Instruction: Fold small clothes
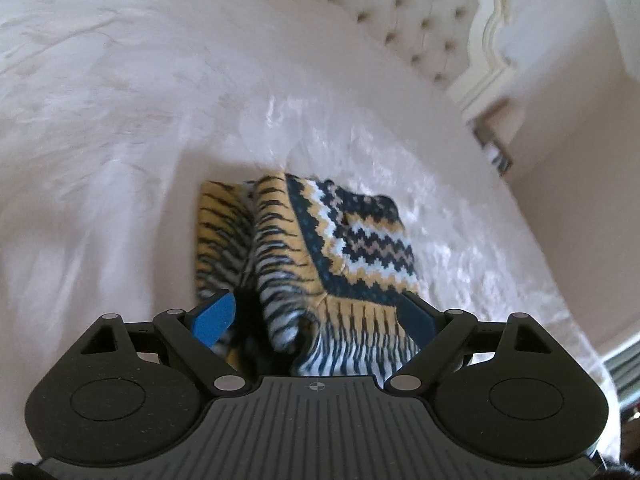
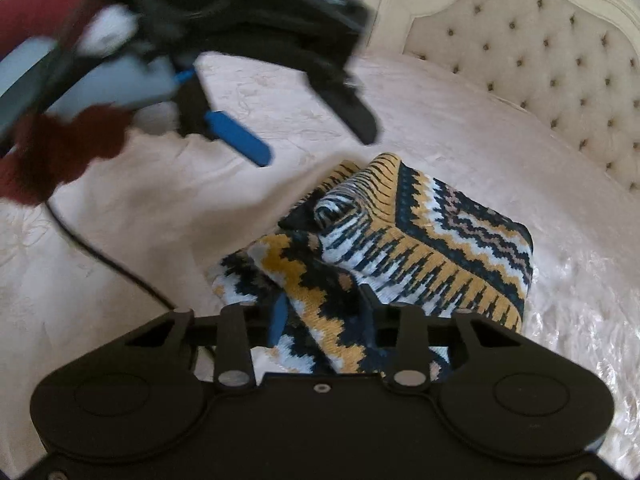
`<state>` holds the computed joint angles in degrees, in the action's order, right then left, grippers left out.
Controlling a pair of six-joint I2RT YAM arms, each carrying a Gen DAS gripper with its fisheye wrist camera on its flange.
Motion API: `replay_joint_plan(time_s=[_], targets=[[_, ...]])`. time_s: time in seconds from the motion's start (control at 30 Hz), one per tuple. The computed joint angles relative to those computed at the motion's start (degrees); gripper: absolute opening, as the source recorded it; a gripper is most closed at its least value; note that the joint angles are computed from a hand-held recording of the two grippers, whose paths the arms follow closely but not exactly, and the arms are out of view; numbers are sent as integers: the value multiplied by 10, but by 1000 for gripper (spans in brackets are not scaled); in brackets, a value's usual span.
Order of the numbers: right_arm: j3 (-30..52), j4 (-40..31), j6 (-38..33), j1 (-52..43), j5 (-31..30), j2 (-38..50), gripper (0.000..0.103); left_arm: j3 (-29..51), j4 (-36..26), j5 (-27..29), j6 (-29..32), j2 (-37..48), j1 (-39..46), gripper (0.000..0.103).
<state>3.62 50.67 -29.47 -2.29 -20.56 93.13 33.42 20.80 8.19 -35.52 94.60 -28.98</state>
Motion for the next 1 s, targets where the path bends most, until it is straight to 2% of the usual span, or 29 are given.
replay_joint_plan(time_s=[0.13, 0.2, 0.27, 0.3, 0.33, 0.37, 0.4, 0.43, 0.5, 0.63, 0.7, 0.83, 1.0], targets=[[-4, 34, 14, -5, -8, 25, 45, 101, -75, -13, 14, 83, -5, 86], [-8, 54, 16, -7, -11, 37, 45, 125, -82, -25, 16, 111, -10, 74], [-9, 60, 19, -11, -18, 41, 45, 132, -68, -27, 20, 130, -11, 45], [-9, 64, 20, -13, -21, 45, 45, 135, -63, -34, 20, 138, -12, 35], [-10, 72, 20, -16, -24, 51, 45, 137, -63, -43, 20, 142, -12, 10], [-11, 77, 20, -16, -26, 54, 42, 131, -58, -45, 19, 138, -10, 10], [-8, 70, 18, -18, -29, 52, 24, 120, -46, -39, 17, 131, -5, 10], [-5, 58, 17, -18, -31, 45, 12, 105, -32, -33, 14, 119, 1, 9], [-8, 48, 23, -32, -49, 22, 12, 75, -24, -31, 20, 78, 9, 9], [-13, -20, 31, -48, -94, -58, 12, 41, -31, -46, 41, 37, 21, 9], [-8, -22, 30, -26, -81, -43, 13, 38, -37, -63, 36, 47, 28, 5], [23, -24, 26, 7, -63, 33, 16, 27, -39, -79, 19, 78, 45, 5], [41, -32, -13, 10, -72, 76, 20, -30, -3, -81, 12, 24, 31, 9]])
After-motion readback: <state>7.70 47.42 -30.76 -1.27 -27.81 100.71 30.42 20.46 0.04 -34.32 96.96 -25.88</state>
